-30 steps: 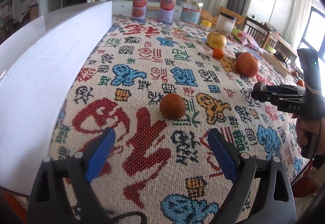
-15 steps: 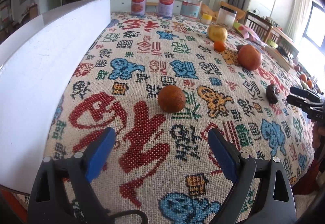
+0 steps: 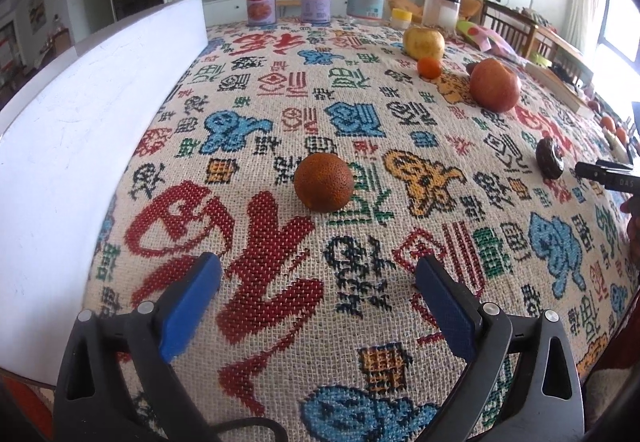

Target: Organize fruits

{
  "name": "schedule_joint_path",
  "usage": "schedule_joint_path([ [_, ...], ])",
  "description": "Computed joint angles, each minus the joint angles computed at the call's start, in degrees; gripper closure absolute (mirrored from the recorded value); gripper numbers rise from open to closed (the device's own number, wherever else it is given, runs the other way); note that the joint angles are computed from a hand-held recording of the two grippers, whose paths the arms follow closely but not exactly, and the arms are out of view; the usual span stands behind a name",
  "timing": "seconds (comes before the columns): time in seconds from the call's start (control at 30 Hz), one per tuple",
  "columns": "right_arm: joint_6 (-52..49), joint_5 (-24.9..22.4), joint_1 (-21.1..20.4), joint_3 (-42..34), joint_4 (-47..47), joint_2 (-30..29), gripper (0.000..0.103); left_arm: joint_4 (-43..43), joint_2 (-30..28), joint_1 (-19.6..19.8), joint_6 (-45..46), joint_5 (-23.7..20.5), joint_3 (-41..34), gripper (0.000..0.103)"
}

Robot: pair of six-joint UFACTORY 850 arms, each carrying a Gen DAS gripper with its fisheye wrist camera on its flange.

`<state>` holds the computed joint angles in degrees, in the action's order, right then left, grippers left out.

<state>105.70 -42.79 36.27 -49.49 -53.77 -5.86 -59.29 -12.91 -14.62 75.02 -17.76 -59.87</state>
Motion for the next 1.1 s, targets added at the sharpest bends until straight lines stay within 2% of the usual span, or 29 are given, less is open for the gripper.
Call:
schedule_joint_path([
  [0.13,0.29,0.29,-0.24,0.34,0.19,0.24,0.0,-0.95,-0.36,0.53,0.6,-1.32,-0.49,0.004],
  [0.37,0.26,0.26,-0.21,0.29,0.26,0.24,0.0,-6.6,-0.49,3.02,3.47,-8.11,-1.84,0.005],
  [0.43,0.26,0.27,-0.21,0.26,0.27,0.21,0.0,-5.12,-0.86,2.63,2.76,-8.86,-2.79,0.006],
  [0.47,0.25,0.29,-0.23,0.32,0.26,0.28,0.0,-3.45,-1.28,2.18,1.48,-8.78,-3.5,0.008],
  [0.53,0.26,0.27,-0.2,0.26,0.26,0.22,0.0,2.62,-2.67,0.88,-3.35,-8.91,-5.72,0.028],
  [0.67,0.24,0.24,-0.19,0.21,0.28,0.18,0.0,12.6,-4.69,-1.85,-11.19,-5.24,-8.31,0.032],
  [0.7,0.24,0.24,-0.19,0.21,0.28,0.18,0.0,13.34,-5.08,-2.07,-11.78,-5.08,-8.77,0.043],
  [0.73,0.23,0.29,-0.24,0.37,0.25,0.34,0.0,15.47,-5.45,-2.36,-13.9,-4.73,-9.22,0.066],
  [0.77,0.27,0.25,-0.18,0.22,0.27,0.19,0.0,17.23,-5.73,-2.52,-15.65,-4.58,-9.53,0.075],
  [0.93,0.25,0.25,-0.19,0.27,0.27,0.23,0.0,11.46,-6.17,-2.29,-13.42,-7.62,-10.78,0.075],
  [1.1,0.28,0.24,-0.16,0.21,0.26,0.16,0.0,3.17,-9.22,-5.27,-6.87,-9.52,-15.22,0.074],
])
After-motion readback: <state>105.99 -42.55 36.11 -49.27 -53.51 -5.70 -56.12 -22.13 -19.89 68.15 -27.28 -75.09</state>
